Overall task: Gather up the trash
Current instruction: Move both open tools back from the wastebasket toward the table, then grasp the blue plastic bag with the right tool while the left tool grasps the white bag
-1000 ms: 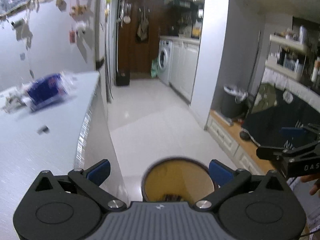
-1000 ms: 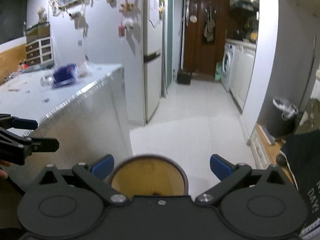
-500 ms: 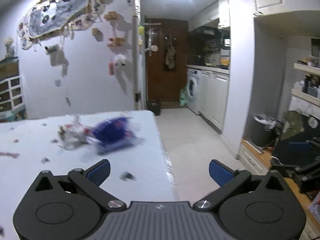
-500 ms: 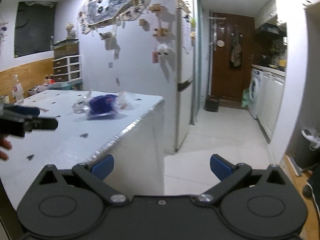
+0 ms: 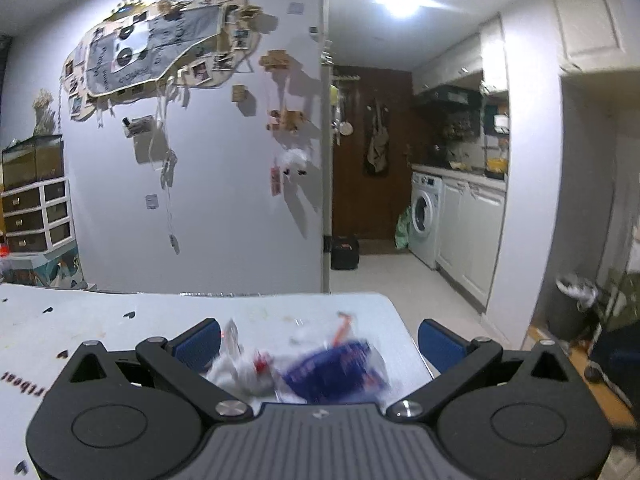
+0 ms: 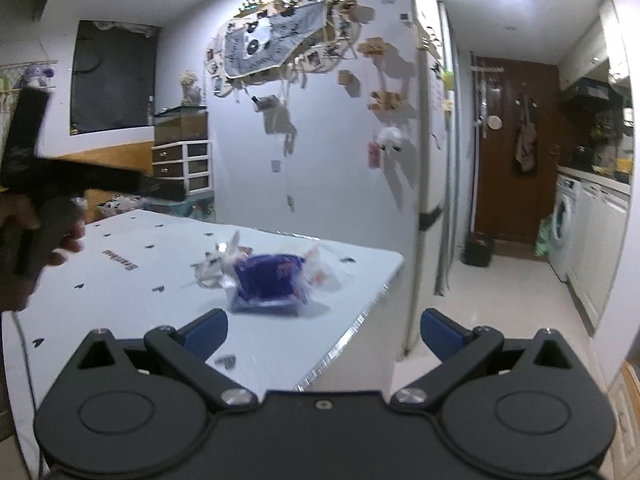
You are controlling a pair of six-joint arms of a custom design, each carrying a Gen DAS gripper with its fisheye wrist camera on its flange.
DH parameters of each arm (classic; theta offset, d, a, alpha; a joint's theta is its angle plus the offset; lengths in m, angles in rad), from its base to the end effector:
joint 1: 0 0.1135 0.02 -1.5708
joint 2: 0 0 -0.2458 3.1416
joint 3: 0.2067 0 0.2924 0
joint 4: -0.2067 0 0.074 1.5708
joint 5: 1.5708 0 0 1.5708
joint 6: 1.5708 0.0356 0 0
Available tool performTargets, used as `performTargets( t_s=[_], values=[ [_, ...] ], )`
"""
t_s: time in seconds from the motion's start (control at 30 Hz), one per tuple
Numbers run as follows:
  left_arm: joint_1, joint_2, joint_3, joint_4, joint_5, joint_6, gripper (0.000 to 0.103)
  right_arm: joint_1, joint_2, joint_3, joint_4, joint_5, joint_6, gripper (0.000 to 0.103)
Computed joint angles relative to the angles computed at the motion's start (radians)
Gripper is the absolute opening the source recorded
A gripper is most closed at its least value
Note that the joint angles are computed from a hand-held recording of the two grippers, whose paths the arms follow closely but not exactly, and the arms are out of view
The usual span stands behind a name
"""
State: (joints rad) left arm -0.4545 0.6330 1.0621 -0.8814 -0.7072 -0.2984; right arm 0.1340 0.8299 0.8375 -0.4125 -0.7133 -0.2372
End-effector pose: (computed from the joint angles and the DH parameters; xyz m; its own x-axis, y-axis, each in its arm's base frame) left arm 0.1431 -0.0442 0.3884 -0.3191 -0.0928 -0.9432 -0.2983 0.9544 0.0070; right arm 0.2274 0.0542 0.3173 -0.2157 -0.2084 -0.9540 -0.7693 0.6380 0.0346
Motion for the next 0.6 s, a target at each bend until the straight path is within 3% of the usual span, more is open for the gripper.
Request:
performTargets(
  t_s=[0.13,0.23,0.47,0.6],
  values=[
    [0.313,0.058,-0.033,0.150,0.297,0.073,0.103,0.112,0.089,0.036,0.079,0.079,0.016,0.103],
    [0.473,0.110,-0.072,0.250,0.450,0.076,0.103,0.163,0.159,0.066,0.136,0.117,0.016,0.103],
    [0.715,0.181,-0.192,0.450,0.690,-0.018,0.101,0.259,0.381,0.242,0.160,0.190,0.053,0.102],
    [0.806,0.216,-0.215,0.514,0.811,-0.043,0.098,0.309,0.523,0.359,0.193,0.186,0.120,0.092]
  ],
)
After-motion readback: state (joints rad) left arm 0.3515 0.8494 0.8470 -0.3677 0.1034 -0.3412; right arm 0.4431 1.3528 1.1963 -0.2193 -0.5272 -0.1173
